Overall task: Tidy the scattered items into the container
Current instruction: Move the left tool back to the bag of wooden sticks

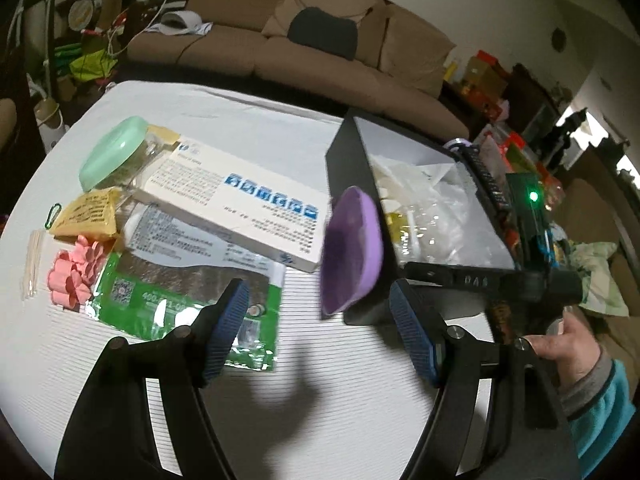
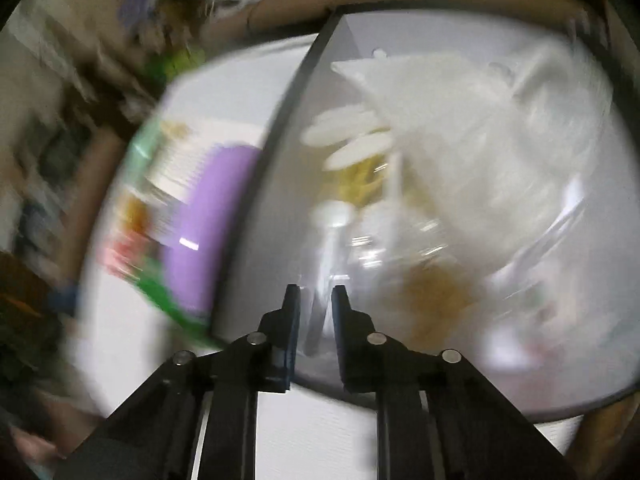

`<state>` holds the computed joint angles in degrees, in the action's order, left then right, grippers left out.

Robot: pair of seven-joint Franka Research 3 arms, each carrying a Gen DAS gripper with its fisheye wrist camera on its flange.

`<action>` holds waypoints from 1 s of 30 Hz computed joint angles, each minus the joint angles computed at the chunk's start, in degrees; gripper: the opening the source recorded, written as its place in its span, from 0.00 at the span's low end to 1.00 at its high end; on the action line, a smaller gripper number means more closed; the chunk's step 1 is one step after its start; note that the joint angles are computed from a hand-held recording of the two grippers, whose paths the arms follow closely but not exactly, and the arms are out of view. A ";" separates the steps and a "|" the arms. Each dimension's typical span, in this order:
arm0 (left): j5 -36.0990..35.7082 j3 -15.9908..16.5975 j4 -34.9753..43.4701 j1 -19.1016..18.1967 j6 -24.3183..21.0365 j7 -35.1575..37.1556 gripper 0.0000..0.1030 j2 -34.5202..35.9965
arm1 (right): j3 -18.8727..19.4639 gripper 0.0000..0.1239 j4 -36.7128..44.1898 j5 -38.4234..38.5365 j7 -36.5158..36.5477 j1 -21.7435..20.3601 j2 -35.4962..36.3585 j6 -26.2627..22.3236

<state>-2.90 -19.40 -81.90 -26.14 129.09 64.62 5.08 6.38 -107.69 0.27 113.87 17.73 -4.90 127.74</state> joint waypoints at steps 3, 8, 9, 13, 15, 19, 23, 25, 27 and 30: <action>-1.08 0.38 -2.28 0.62 0.67 0.06 0.68 -0.98 | -0.56 0.12 0.41 -2.54 -1.04 0.17 -0.03 -1.28; -0.55 1.19 -5.87 1.72 1.59 -0.59 0.68 -3.38 | -1.02 0.15 -5.20 4.00 1.36 -1.93 -5.26 5.91; -0.11 1.44 -6.71 2.03 1.97 -1.00 0.69 -4.05 | -0.89 0.15 -5.79 4.10 2.01 -2.24 -5.91 6.66; -0.26 2.75 -10.83 3.76 3.69 -2.66 0.77 -6.98 | 0.55 0.28 -5.80 1.45 4.07 -2.87 -6.57 5.71; -0.80 3.65 -13.23 4.87 4.48 -2.62 0.79 -8.63 | 1.73 0.43 -5.46 -1.66 5.70 -2.91 -6.94 6.36; 1.65 5.66 -16.47 7.75 3.65 -1.54 0.80 -11.26 | 4.46 0.53 -4.74 -9.14 9.65 -2.31 -7.48 8.97; 3.75 8.02 -20.32 11.45 3.79 -2.03 0.80 -13.20 | 5.92 0.53 -3.53 -10.95 11.53 -0.27 -7.00 12.68; 4.24 9.01 -22.36 13.16 4.64 -2.24 0.80 -13.54 | 6.16 0.54 -3.30 -10.37 11.84 0.84 -6.86 15.00; 4.46 9.69 -23.52 14.46 5.09 -1.66 0.80 -12.98 | 6.13 0.56 -3.18 -8.24 10.77 2.30 -6.48 17.18; 6.33 9.67 -23.43 15.79 4.23 -0.74 0.80 -10.62 | 6.38 0.56 -1.74 -5.88 9.01 4.23 -4.42 18.78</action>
<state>3.43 -9.72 -105.34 -10.35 133.33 63.88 -5.54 12.76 -109.43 -5.61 122.88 21.96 -9.32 146.52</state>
